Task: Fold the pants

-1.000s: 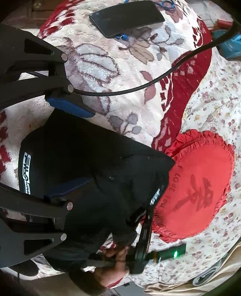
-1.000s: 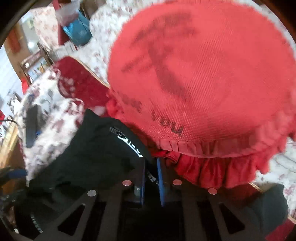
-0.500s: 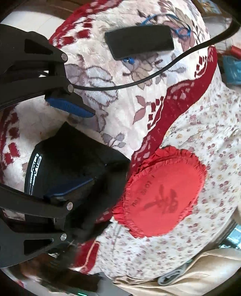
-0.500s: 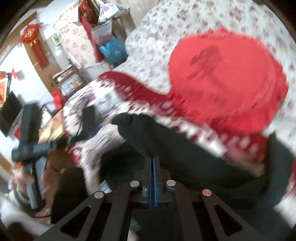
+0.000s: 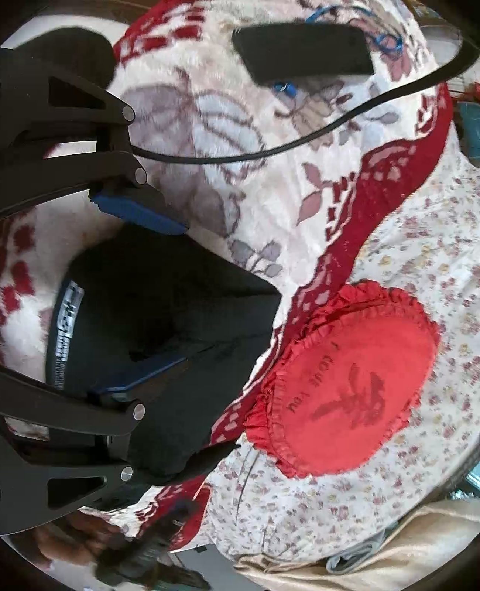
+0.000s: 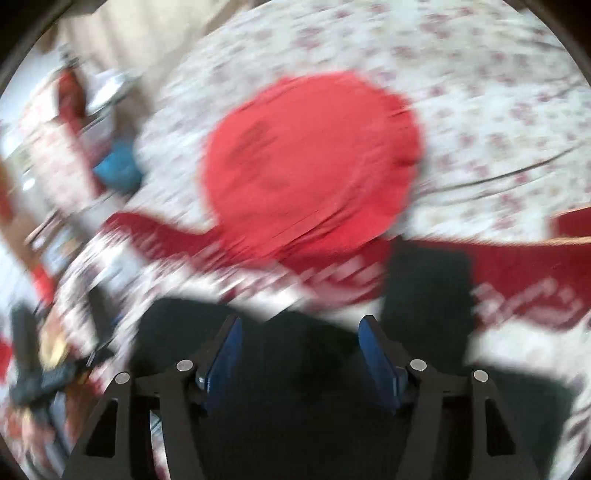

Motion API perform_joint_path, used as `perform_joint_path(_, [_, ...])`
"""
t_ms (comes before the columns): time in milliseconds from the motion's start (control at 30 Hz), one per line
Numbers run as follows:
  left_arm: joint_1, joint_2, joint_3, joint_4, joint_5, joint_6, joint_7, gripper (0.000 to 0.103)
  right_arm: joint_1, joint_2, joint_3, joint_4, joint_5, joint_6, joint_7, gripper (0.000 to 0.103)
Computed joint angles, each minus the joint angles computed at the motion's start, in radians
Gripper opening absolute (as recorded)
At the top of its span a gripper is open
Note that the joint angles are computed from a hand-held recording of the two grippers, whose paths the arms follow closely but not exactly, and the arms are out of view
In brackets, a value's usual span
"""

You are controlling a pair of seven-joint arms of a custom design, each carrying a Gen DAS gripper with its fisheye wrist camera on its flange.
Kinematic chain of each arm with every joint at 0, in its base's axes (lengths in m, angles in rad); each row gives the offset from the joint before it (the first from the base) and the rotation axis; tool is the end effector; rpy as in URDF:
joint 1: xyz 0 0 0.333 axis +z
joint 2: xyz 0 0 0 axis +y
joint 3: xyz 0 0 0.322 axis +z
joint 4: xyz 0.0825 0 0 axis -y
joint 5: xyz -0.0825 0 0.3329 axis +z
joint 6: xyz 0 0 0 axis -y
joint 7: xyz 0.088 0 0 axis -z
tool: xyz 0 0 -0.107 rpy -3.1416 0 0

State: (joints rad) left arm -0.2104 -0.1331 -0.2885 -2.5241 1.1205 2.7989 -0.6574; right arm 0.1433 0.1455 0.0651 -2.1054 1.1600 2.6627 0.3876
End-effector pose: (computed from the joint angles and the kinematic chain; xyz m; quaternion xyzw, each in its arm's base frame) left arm 0.3574 -0.2442 0.3906 -0.8588 0.3901 -0.2932 0.1559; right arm 0.5453 0.0871 0.4181 -0.7756 0.4969 -0.0589 0.3847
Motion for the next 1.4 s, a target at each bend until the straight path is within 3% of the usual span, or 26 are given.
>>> perform_joint_path(100, [0.006, 0.068, 0.018, 0.041, -0.019, 0.017, 0.030, 0.067, 0.051, 0.153, -0.052, 0.159, -0.342, 0.067, 0.313, 0.064])
perform_joint_path(233, [-0.005, 0.134, 0.043, 0.099, -0.077, 0.005, 0.121, 0.067, 0.074, 0.367, -0.090, 0.399, -0.634, -0.023, 0.577, 0.063])
perform_joint_path(267, [-0.006, 0.155, 0.051, 0.117, -0.086, 0.017, 0.145, 0.067, 0.093, 0.407, -0.117, 0.443, -0.649, -0.053, 0.601, 0.057])
perform_joint_path(300, [-0.009, 0.170, 0.059, 0.129, -0.079, 0.031, 0.150, 0.067, 0.087, 0.449, -0.117, 0.490, -0.672, -0.075, 0.636, 0.027])
perform_joint_path(333, [-0.012, 0.185, 0.067, 0.141, -0.068, 0.043, 0.154, 0.067, 0.072, 0.470, -0.108, 0.513, -0.681, -0.085, 0.653, 0.013])
perform_joint_path(367, [-0.017, 0.198, 0.073, 0.153, -0.061, 0.044, 0.162, 0.066, 0.031, 0.468, -0.070, 0.511, -0.652, -0.081, 0.631, 0.011])
perform_joint_path(433, [-0.026, 0.207, 0.087, 0.165, -0.040, 0.047, 0.161, 0.052, -0.073, 0.399, 0.029, 0.439, -0.555, -0.050, 0.526, 0.004])
perform_joint_path(467, [-0.026, 0.205, 0.091, 0.163, -0.045, 0.056, 0.175, 0.041, -0.113, 0.353, 0.065, 0.393, -0.505, -0.032, 0.463, 0.004])
perform_joint_path(533, [-0.025, 0.187, 0.103, 0.152, -0.005, 0.082, 0.146, 0.040, -0.199, 0.230, 0.127, 0.285, -0.342, -0.015, 0.289, 0.004])
perform_joint_path(600, [-0.023, 0.156, 0.101, 0.136, 0.036, 0.086, 0.129, 0.039, -0.319, 0.084, 0.155, 0.178, -0.108, -0.113, 0.065, 0.004])
perform_joint_path(667, [-0.019, 0.126, 0.092, 0.114, 0.046, 0.092, 0.134, 0.039, -0.359, -0.010, 0.116, 0.100, -0.007, -0.171, -0.031, 0.004])
perform_joint_path(767, [-0.013, 0.100, 0.074, 0.092, 0.021, 0.095, 0.173, 0.039, -0.379, -0.071, 0.027, 0.017, -0.043, -0.192, 0.001, 0.008])
perform_joint_path(867, [-0.004, 0.086, 0.064, 0.078, 0.008, 0.110, 0.181, 0.039, -0.351, -0.066, -0.045, -0.040, -0.209, -0.067, 0.172, 0.019])
perform_joint_path(933, [0.000, 0.075, 0.056, 0.074, 0.016, 0.108, 0.166, 0.039, -0.343, -0.060, -0.088, -0.048, -0.226, -0.068, 0.208, 0.021])
perform_joint_path(967, [0.002, 0.068, 0.051, 0.073, 0.017, 0.103, 0.165, 0.039, -0.339, -0.057, -0.102, -0.042, -0.199, -0.093, 0.192, 0.024])
perform_joint_path(1033, [0.001, 0.065, 0.044, 0.077, -0.002, 0.089, 0.186, 0.039, -0.327, -0.054, -0.122, -0.028, -0.127, -0.151, 0.142, 0.049])
perform_joint_path(1067, [0.000, 0.066, 0.042, 0.079, -0.013, 0.085, 0.197, 0.039, -0.319, -0.051, -0.126, -0.016, -0.096, -0.193, 0.126, 0.053])
perform_joint_path(1200, [0.003, 0.071, 0.040, 0.079, -0.024, 0.087, 0.207, 0.039, -0.290, -0.040, -0.119, 0.012, -0.060, -0.416, 0.110, 0.054])
perform_joint_path(1300, [0.006, 0.078, 0.044, 0.078, -0.037, 0.100, 0.222, 0.039, -0.198, -0.093, -0.082, -0.042, -0.046, -0.310, -0.095, 0.054])
perform_joint_path(1400, [0.009, 0.079, 0.048, 0.076, -0.055, 0.109, 0.252, 0.039, -0.115, -0.121, -0.056, -0.076, -0.131, -0.229, -0.304, 0.059])
